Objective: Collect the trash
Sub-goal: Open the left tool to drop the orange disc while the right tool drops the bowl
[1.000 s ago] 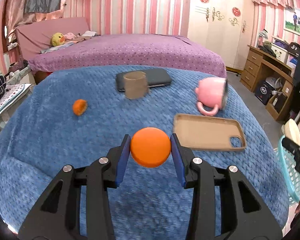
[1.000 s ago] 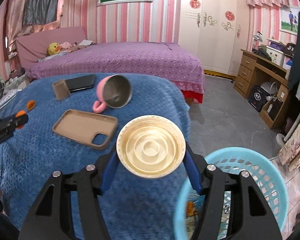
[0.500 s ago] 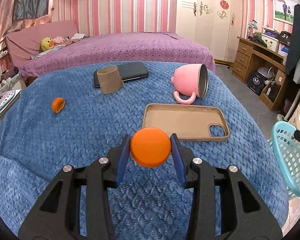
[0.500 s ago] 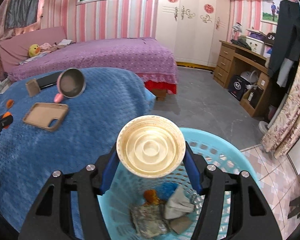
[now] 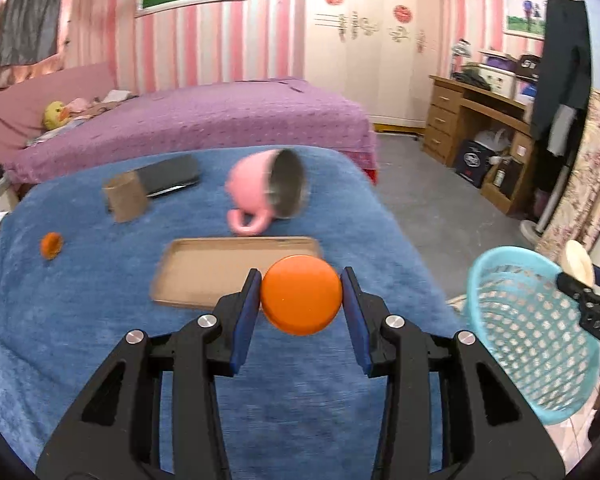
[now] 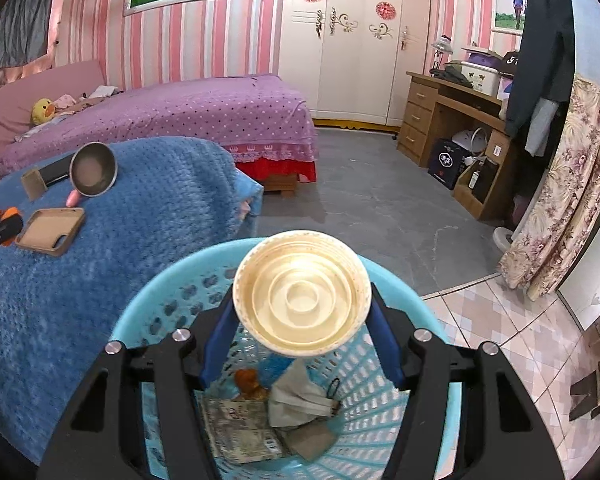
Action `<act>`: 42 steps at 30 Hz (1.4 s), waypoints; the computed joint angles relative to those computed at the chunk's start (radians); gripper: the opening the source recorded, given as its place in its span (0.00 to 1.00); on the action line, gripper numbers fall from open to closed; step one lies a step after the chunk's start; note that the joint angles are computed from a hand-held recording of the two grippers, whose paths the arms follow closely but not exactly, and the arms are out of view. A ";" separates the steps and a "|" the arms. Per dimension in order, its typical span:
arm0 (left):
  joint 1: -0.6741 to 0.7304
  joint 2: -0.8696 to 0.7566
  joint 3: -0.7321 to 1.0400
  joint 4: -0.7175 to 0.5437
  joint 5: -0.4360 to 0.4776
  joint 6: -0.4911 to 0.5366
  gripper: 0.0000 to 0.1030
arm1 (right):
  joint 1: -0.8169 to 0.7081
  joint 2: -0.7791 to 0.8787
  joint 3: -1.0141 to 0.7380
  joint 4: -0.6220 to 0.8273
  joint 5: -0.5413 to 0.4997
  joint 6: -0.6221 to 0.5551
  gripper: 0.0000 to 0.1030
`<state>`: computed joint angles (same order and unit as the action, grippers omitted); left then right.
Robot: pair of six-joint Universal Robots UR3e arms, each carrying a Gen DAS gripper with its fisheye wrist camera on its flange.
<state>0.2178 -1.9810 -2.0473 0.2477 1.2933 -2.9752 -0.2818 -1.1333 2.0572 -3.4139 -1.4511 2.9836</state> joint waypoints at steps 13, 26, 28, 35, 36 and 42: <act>-0.257 -0.148 0.163 -0.053 0.068 -0.082 0.38 | -0.157 -0.031 0.086 -0.034 0.074 -0.064 0.59; -0.429 -0.208 0.299 -0.152 0.093 -0.086 0.47 | -0.213 -0.034 0.086 -0.038 0.114 -0.047 0.59; -0.419 -0.208 0.311 -0.179 0.077 -0.084 0.59 | -0.215 -0.037 0.090 -0.038 0.115 -0.046 0.59; -0.362 -0.185 0.268 -0.132 0.107 -0.090 0.90 | -0.208 -0.033 0.089 -0.051 0.114 -0.035 0.59; -0.354 -0.180 0.254 -0.112 0.112 -0.088 0.93 | -0.204 -0.031 0.088 -0.051 0.111 -0.034 0.59; -0.306 -0.144 0.206 -0.069 0.152 -0.065 0.95 | -0.171 -0.030 0.081 -0.050 0.089 -0.028 0.59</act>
